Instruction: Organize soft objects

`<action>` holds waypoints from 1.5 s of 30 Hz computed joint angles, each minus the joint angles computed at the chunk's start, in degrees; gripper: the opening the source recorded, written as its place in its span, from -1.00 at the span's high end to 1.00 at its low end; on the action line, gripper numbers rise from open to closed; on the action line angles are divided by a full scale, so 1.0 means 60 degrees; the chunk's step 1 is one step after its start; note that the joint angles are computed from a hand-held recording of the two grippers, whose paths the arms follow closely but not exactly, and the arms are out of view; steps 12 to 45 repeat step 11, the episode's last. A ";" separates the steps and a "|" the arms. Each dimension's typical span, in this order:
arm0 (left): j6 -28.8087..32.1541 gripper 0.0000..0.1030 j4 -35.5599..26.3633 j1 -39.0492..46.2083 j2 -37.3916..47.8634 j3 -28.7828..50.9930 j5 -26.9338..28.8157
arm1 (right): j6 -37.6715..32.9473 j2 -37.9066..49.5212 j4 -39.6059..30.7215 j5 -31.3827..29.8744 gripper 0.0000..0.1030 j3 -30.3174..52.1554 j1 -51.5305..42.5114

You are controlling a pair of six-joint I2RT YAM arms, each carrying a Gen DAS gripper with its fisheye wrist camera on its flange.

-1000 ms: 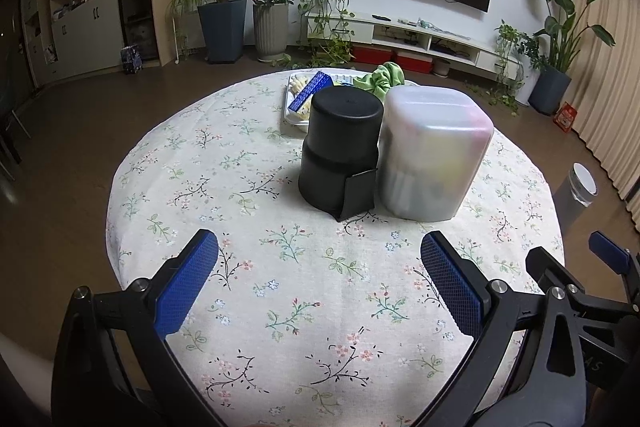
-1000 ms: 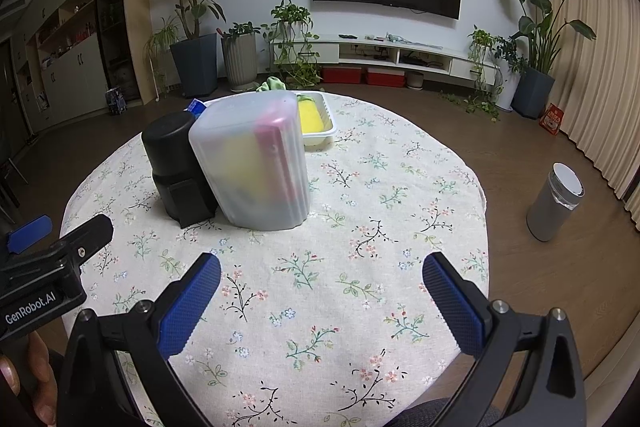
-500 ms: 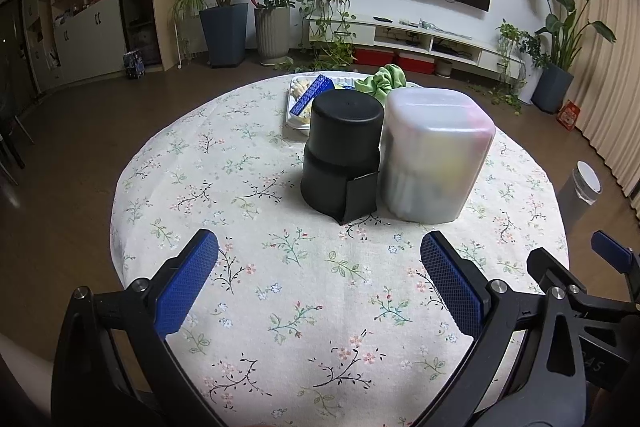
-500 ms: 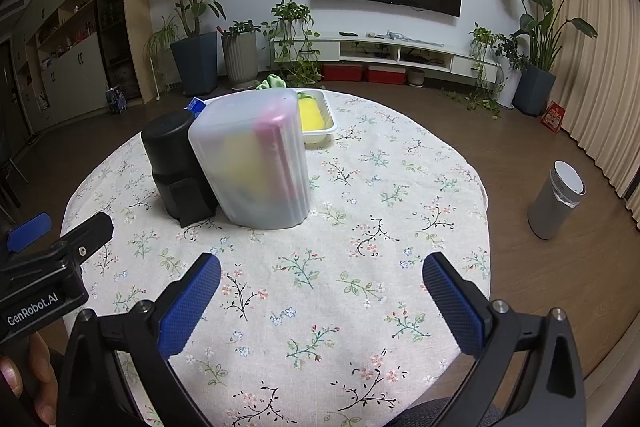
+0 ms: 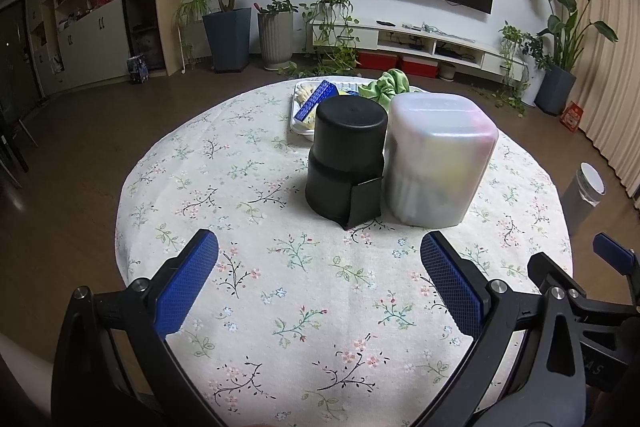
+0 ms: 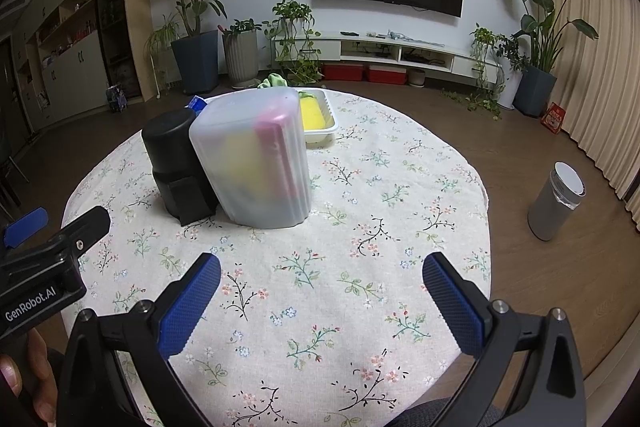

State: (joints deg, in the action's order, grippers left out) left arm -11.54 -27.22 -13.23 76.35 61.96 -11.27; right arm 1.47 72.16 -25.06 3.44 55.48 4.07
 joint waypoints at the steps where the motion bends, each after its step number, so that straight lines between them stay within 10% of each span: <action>1: -0.0009 -1.00 0.0000 0.0010 0.0005 0.0008 0.0006 | -0.0004 0.0007 -0.0009 -0.0003 -1.00 0.0011 -0.0002; 45: 0.0124 -1.00 -0.0006 0.0150 0.0014 0.0045 0.0309 | 0.0003 0.0027 -0.0015 0.0003 -1.00 0.0014 0.0013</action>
